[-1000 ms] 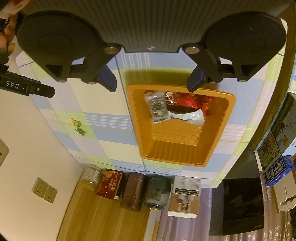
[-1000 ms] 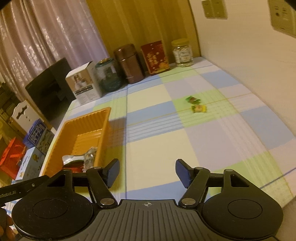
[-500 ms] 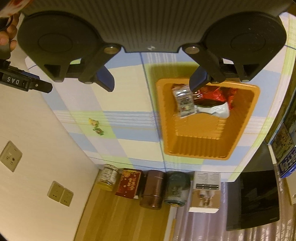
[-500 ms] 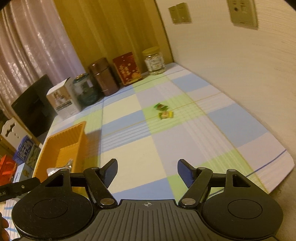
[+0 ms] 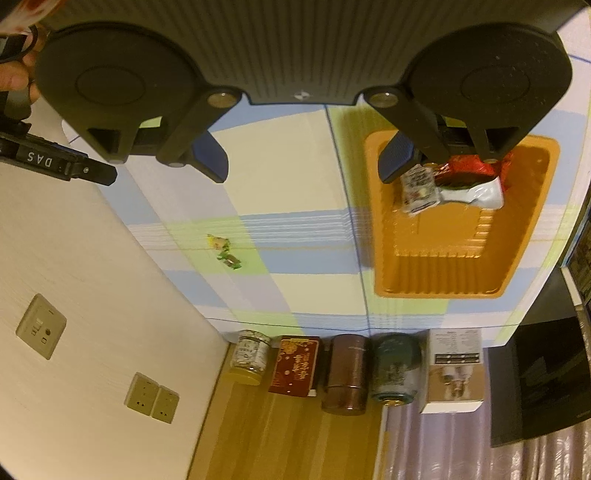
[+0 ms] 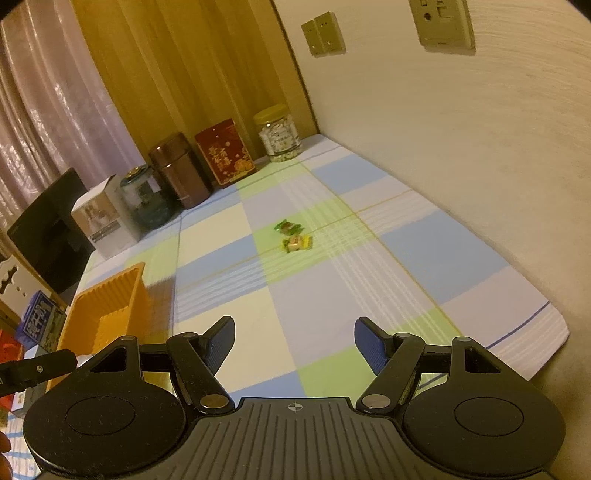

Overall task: Organize snacks
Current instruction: 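Move both open tools toward the green and yellow wrapped candies on the cloth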

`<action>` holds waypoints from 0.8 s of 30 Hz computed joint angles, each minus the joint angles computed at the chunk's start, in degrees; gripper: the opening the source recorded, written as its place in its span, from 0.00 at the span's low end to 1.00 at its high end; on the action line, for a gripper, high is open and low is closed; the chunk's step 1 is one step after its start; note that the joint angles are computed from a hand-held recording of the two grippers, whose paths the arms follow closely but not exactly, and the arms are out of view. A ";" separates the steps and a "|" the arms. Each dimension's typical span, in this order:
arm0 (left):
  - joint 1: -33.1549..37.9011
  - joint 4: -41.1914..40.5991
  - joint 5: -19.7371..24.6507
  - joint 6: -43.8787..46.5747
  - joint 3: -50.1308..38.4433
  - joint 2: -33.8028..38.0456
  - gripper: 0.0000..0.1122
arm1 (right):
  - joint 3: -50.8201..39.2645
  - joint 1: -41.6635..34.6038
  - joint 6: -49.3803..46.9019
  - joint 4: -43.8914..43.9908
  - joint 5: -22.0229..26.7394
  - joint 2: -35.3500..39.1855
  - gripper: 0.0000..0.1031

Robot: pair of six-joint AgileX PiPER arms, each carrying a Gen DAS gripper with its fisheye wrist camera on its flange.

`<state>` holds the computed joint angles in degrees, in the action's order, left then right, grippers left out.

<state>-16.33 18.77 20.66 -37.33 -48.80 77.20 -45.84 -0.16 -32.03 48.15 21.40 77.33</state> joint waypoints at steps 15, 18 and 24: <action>0.72 -10.74 -1.58 16.71 -12.17 13.68 0.77 | -8.09 -3.87 -31.84 17.65 0.63 12.59 0.69; 1.14 -12.09 -1.34 19.87 -15.74 17.78 0.77 | -11.08 -4.12 -40.52 21.20 1.02 16.93 0.69; 3.10 -18.50 -0.15 29.79 -24.15 26.18 0.77 | -20.37 -5.60 -55.28 24.70 5.71 27.67 0.68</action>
<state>-13.23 0.27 20.52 -7.54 -72.96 103.38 -66.20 -5.77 -87.30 72.85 27.10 105.00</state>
